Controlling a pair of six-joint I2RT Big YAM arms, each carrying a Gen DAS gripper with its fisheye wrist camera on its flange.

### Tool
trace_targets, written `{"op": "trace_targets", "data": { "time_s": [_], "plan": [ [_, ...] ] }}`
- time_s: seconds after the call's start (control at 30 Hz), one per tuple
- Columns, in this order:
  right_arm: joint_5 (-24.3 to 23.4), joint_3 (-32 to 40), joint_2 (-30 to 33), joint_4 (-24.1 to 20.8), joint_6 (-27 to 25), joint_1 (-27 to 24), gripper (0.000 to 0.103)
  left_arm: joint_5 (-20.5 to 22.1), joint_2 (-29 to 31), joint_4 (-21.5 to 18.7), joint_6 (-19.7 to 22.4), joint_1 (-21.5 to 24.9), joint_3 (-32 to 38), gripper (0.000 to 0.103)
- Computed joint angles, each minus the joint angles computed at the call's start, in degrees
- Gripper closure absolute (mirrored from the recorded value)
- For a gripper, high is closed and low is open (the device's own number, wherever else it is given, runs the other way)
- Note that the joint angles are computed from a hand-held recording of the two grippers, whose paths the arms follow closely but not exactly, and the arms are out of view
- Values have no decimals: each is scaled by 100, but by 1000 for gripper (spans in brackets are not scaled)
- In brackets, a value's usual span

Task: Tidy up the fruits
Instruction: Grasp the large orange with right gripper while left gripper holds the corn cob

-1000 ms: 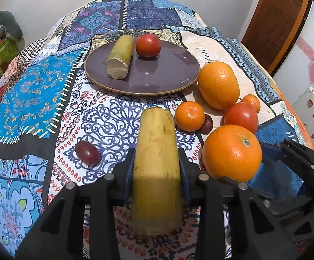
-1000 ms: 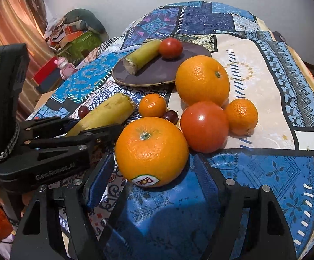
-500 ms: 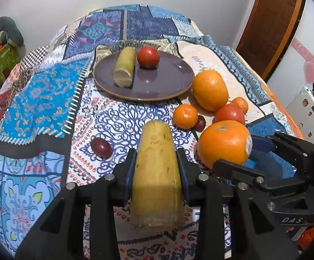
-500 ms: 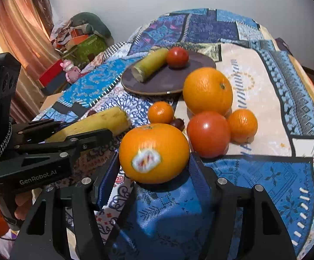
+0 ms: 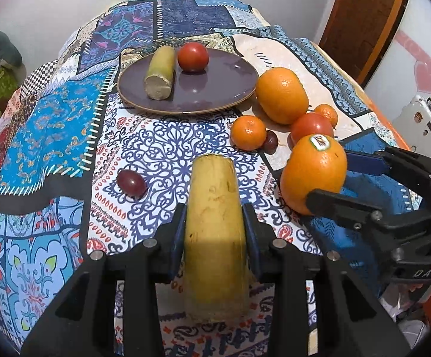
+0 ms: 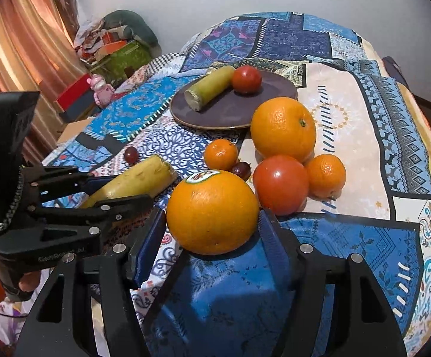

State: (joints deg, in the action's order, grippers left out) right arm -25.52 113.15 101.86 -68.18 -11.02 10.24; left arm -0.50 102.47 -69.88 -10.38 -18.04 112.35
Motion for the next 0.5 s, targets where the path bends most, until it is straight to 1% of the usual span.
{"op": "trace_targets", "data": {
  "time_s": [0.07,0.17,0.2,0.23,0.27,0.33,0.5],
  "plan": [
    [53,29,64,30,64,30,39,89,113,-77,-33,9,97,67],
    [-23,111,190,-58,175,53,39,-21,187,0,0,-15,118,67],
    [-57,118,209,-79,214,53,40,-97,201,53,11,-26,113,67],
    [-152,103,236,-43,332,33,41,-102,213,73,14,-17,122,67],
    [-252,129,286,-65,429,13,44,-72,205,125,14,-2,100,67],
    [-344,63,260,64,566,-2,46,-66,174,186,14,5,55,67],
    [-146,-154,86,315,429,46,48,-246,-46,431,-33,-4,-178,67]
  ]
}}
